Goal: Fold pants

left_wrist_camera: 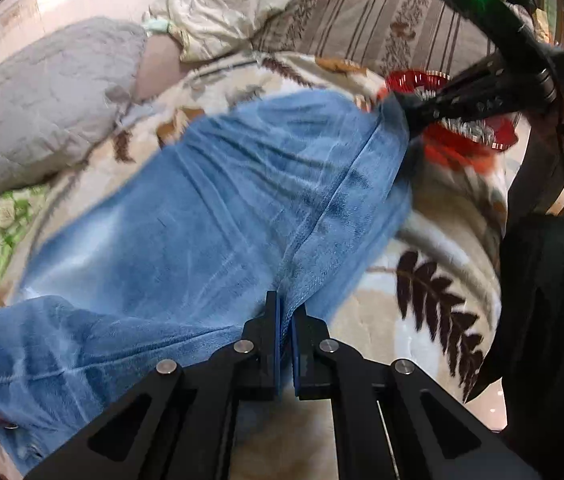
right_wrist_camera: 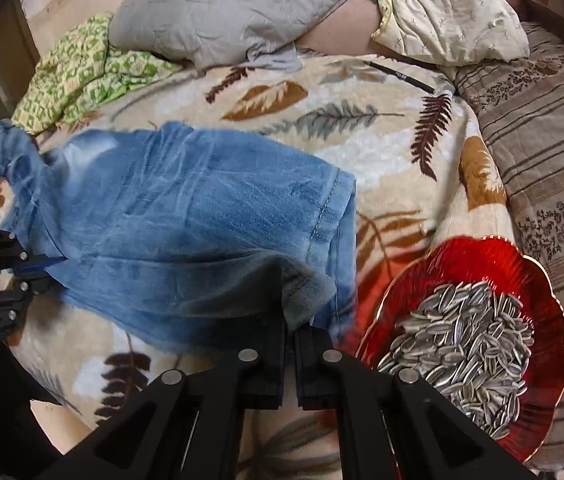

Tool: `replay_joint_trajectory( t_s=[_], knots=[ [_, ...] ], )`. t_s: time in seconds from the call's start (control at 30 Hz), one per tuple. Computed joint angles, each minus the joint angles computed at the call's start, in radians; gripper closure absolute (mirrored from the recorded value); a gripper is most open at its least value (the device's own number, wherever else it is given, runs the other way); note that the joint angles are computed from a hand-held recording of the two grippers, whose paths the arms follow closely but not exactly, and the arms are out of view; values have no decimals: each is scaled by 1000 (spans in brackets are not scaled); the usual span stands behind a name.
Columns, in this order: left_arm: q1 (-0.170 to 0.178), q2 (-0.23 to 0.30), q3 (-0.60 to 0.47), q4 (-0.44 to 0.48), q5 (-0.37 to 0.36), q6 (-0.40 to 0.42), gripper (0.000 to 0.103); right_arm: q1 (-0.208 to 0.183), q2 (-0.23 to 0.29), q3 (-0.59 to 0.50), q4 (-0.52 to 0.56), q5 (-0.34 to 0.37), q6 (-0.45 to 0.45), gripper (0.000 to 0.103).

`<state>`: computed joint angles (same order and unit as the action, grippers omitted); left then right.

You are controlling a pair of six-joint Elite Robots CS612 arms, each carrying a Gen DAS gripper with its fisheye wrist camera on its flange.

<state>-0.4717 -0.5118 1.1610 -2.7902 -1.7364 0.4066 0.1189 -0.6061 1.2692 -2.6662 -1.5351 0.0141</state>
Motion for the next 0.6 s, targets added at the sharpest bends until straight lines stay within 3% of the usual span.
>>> replay_joint_trajectory(
  t_s=[0.2,0.37,0.43,0.47,0.5,0.6],
  knots=[
    [6,23,-26,35,-26,-74,99,9,9,-3,16,-35,-12,100],
    [-4,10,-15,46,11,-61,96,11,-1,15,-12,-42,-9,99],
    [-5,-7,-1,54,15,-84,71,14,-12,28,-23,-54,-16,98],
    [-4,-19,15,44,14,-97,32,17,-16,32,-25,-67,-20,96],
    [-5,-30,34,18,22,-114,9,20,-22,37,-30,-83,-23,94],
    [-3,-65,94,-110,15,-147,8,29,-37,56,-48,-117,-38,82]
  ],
)
